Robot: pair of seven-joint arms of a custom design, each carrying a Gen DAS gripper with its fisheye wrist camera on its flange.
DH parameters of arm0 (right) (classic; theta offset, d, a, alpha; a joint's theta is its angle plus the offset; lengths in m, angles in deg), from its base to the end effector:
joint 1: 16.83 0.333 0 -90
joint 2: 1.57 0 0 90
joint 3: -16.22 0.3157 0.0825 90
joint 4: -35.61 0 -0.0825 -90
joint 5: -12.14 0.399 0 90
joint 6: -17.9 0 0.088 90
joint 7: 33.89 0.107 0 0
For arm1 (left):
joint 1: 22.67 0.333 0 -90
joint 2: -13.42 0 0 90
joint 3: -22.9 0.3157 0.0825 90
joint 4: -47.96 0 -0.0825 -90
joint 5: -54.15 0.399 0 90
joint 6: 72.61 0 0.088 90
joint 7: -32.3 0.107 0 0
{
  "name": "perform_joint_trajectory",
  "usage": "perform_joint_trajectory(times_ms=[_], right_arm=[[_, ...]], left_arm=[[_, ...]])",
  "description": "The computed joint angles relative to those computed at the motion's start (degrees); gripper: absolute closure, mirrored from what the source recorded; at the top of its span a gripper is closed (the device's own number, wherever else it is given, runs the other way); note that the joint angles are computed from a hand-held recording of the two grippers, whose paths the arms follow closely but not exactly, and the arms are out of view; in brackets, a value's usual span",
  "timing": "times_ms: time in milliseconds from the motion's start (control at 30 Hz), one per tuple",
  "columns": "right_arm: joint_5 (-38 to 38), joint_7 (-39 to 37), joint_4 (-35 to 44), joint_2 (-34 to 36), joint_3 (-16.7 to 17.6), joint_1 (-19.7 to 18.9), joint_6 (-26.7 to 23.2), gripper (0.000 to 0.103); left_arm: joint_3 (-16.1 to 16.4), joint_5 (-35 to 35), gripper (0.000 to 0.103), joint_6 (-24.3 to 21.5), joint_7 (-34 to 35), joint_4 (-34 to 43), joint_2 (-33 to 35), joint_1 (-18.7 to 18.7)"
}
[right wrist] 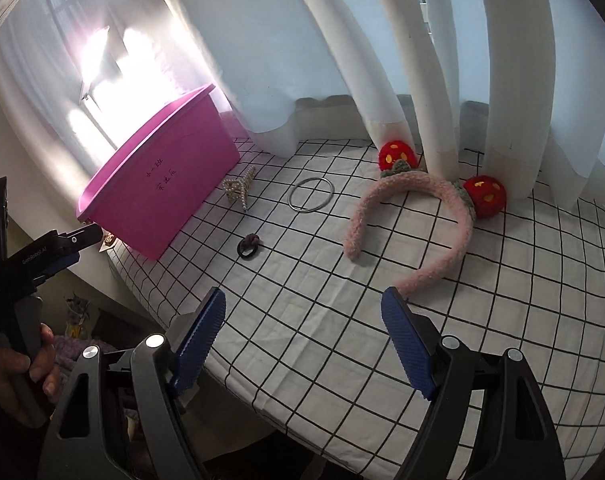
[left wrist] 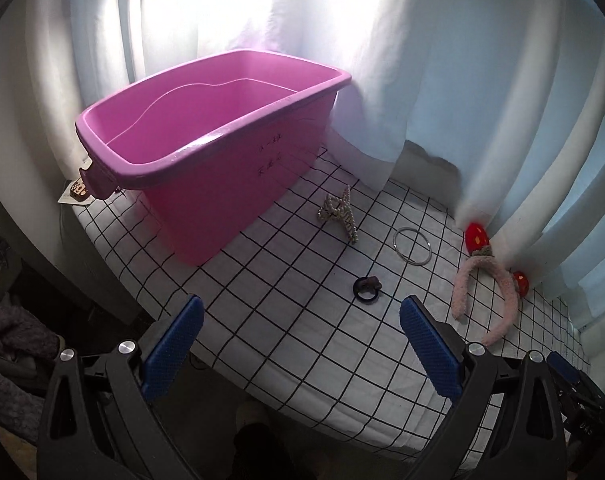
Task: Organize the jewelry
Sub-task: 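Grasp the pink-knotted hair tie with left tool while right tool grasps the strawberry headband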
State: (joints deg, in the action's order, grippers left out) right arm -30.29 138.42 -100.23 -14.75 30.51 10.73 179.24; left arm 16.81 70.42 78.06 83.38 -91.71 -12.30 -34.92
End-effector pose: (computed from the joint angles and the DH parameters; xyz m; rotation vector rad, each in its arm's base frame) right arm 0.3612 0.3740 0.4683 -1.6306 1.7362 -0.3858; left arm 0.4428 -0.1584 0.5310 -1.9896 1.7084 -0.7214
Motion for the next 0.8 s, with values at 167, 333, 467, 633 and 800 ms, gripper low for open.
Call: perform_joint_trajectory(times_ms=[167, 333, 467, 633, 800], right_arm=[[-2.6, 6.1, -3.2, -2.9, 1.2, -1.8, -1.4, 0.026], [-4.0, 10.3, -3.5, -3.9, 1.9, -2.5, -7.4, 0.026], [-4.5, 12.6, -3.5, -3.8, 1.4, -2.8, -11.1, 0.026], [-5.1, 15.0, -4.0, -3.0, -0.3, -3.5, -11.4, 0.026], [-5.9, 13.2, -3.2, -0.1, -2.2, -4.8, -9.4, 0.026]], left_arm=[[-0.2, -1.0, 0.006, 0.3, 2.0, 0.6, 2.3, -1.9], [0.2, -2.9, 0.006, 3.6, 5.6, 2.1, 7.0, -2.6], [-0.2, -4.1, 0.006, 6.4, 8.1, 3.8, 11.7, -2.3], [-2.7, -0.8, 0.006, 6.1, 6.1, 7.1, 17.3, -0.2], [-4.2, 3.3, 0.006, 6.9, 0.5, 8.7, 21.0, 1.4]])
